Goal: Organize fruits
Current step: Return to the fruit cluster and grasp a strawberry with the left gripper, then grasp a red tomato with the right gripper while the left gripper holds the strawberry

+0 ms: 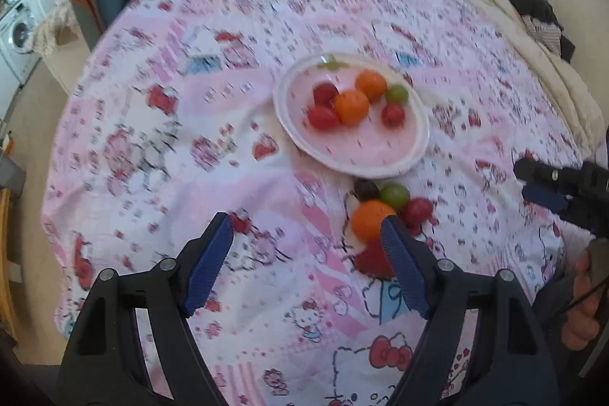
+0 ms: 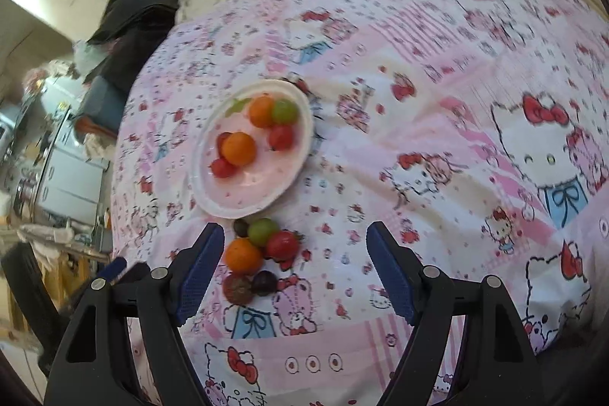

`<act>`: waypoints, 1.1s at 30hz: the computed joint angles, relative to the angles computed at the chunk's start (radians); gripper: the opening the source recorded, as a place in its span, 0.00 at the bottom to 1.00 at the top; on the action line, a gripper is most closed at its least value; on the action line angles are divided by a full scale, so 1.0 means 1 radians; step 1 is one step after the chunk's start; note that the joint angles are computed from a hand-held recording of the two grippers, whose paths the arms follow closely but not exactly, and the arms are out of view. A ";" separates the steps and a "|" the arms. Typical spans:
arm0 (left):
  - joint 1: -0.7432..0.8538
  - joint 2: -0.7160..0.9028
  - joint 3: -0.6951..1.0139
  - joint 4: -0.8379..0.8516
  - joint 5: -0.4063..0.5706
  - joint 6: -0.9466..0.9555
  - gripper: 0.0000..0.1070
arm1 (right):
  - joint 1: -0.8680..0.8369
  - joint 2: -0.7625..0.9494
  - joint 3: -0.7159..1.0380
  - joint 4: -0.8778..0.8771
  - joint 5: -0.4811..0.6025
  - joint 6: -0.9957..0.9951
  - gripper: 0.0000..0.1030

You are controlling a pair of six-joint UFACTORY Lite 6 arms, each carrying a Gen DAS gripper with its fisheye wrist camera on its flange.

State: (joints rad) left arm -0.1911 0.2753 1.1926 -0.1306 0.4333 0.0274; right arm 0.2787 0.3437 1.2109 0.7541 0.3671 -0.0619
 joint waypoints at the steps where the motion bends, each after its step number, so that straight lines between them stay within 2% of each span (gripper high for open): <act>1: -0.012 0.019 0.008 -0.009 0.005 0.012 0.72 | -0.010 0.008 -0.001 0.030 0.007 -0.023 0.77; 6: -0.092 0.118 0.049 -0.085 0.040 0.106 0.71 | -0.025 0.024 0.005 -0.001 0.009 0.008 0.77; 10: -0.155 0.198 0.079 -0.038 0.029 0.070 0.70 | -0.032 0.033 0.011 0.010 0.015 0.001 0.77; 13: -0.152 0.249 0.107 -0.035 0.044 0.092 0.62 | -0.030 0.040 0.021 -0.001 0.016 0.009 0.77; 15: -0.144 0.272 0.118 -0.037 0.046 0.109 0.61 | -0.027 0.041 0.025 -0.017 0.014 0.021 0.77; 18: -0.121 0.292 0.127 -0.129 0.046 0.216 0.61 | -0.029 0.047 0.029 0.004 0.022 0.002 0.77; 19: -0.118 0.292 0.126 -0.155 0.046 0.248 0.59 | -0.028 0.048 0.030 0.003 0.022 0.003 0.77; 21: -0.111 0.294 0.129 -0.222 0.065 0.326 0.43 | -0.025 0.053 0.037 -0.007 0.023 0.011 0.77; 22: -0.108 0.290 0.125 -0.259 0.071 0.364 0.38 | -0.023 0.055 0.039 -0.011 0.024 0.014 0.77; 33: -0.088 0.231 0.102 -0.296 0.075 0.394 0.30 | -0.018 0.030 0.016 -0.060 0.011 0.060 0.77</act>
